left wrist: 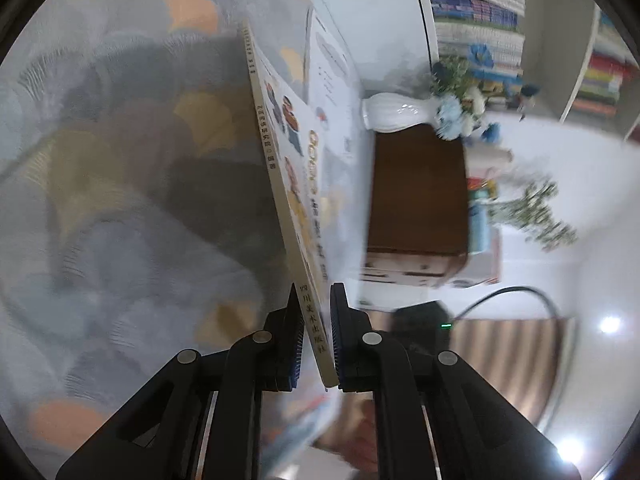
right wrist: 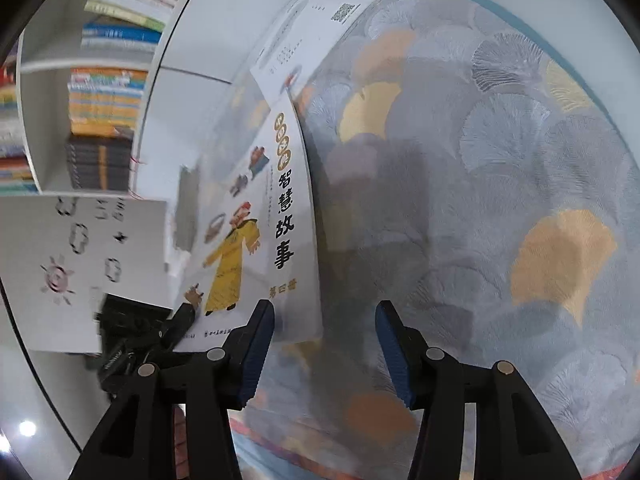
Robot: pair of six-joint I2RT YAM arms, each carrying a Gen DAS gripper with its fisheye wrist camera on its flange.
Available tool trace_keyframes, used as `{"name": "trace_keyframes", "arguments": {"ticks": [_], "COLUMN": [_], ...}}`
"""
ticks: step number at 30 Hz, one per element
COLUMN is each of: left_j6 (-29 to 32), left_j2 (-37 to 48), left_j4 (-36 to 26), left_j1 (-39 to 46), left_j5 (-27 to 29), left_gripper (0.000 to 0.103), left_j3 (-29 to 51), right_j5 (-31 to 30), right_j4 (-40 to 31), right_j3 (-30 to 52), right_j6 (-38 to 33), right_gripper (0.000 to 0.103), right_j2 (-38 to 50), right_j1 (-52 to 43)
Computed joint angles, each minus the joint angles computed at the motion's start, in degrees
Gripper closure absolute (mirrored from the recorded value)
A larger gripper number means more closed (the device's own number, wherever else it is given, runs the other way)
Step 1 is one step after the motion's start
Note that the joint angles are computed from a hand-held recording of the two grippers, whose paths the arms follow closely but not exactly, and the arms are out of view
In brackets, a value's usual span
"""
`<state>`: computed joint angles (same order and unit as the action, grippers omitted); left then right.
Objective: Organize books
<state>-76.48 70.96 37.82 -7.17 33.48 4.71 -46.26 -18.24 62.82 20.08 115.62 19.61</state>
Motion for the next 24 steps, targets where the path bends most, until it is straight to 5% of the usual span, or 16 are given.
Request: {"name": "trace_keyframes", "arguments": {"ticks": [11,13,17,20,24], "left_j6": [0.2,1.3,9.1,18.2,21.1], "left_j2": [-0.1,-0.2,-3.3,-6.5,-7.5], "left_j4": [-3.8,-5.9,-20.4,-35.2,-40.7], "left_j1": [4.6,4.9,4.6,0.6,-1.8], "left_j5": [5.6,5.9,3.9,-3.3,-6.2], "left_gripper": [0.095,0.095,0.095,0.095,0.095], "left_j3": [2.5,3.1,7.6,13.8,17.0], "right_j5": [-5.1,-4.0,3.2,10.9,18.6], "right_j4": [5.5,6.3,6.0,1.8,0.6], "right_j3": [5.0,4.3,2.6,3.8,3.5], "right_j6": [6.0,5.6,1.5,-4.1,-8.3], "right_gripper": [0.051,0.061,0.071,0.071,0.070], "right_j2": [6.1,5.0,0.0,-2.6,-5.0], "right_j1": [3.7,4.4,6.2,8.8,11.7]}}
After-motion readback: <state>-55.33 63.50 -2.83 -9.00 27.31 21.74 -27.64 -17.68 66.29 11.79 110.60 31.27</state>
